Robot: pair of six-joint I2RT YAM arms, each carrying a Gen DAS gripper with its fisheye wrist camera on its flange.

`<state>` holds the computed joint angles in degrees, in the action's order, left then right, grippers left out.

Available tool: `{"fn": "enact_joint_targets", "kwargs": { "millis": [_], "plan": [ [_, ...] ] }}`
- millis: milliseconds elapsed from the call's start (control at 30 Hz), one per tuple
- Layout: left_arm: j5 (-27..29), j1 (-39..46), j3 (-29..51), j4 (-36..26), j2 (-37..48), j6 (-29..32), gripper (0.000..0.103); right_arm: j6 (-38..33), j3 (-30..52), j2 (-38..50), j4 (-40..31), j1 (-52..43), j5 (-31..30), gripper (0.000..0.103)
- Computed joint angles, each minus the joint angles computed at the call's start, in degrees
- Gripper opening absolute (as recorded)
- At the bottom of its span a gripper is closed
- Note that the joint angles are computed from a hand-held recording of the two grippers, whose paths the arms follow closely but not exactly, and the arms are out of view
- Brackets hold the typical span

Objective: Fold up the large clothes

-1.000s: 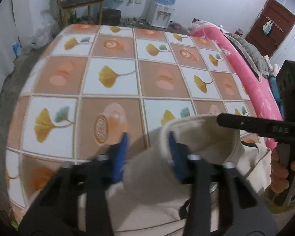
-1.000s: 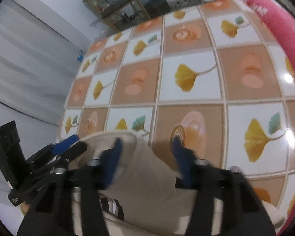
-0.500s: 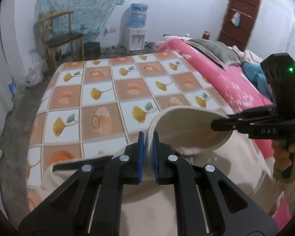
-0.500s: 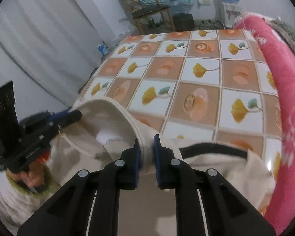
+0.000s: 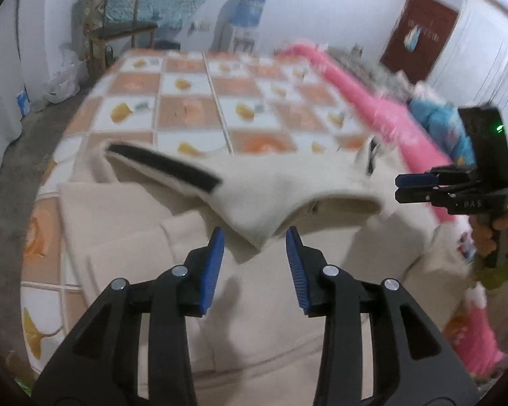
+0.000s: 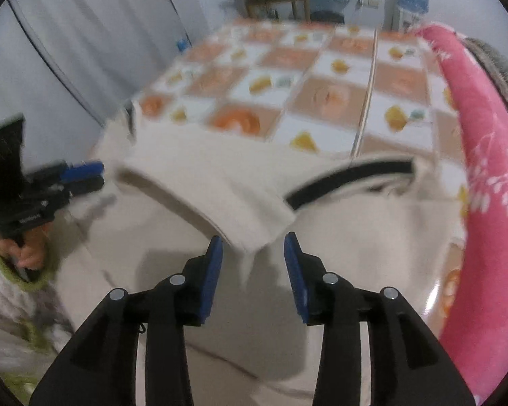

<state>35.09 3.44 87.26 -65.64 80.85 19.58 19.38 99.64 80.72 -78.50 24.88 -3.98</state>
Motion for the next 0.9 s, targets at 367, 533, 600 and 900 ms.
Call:
{"fn": "enact_joint_targets", "kwargs": {
  "millis": [367,533,600,900],
  "plan": [
    [-16.7,-14.9,9.44,4.37,11.29,-12.78,0.033,9.71,7.29,14.34,7.88,3.14,1.17,0.038],
    [-21.99,-17.36,-2.18,11.02,6.56,-10.11,0.032,9.4,1.01,14.16,10.92,8.95,10.85,0.038],
    [-22.22,-17.26,-1.41,9.72,6.47,-10.02,0.032,10.52,3.1,15.13,8.26,9.91,12.3,0.038],
    [-17.92,-10.27,-3.26,8.31,6.45,-9.13,0.035,16.3,-6.79,6.68,7.8,9.51,15.48,0.037]
  ]
}}
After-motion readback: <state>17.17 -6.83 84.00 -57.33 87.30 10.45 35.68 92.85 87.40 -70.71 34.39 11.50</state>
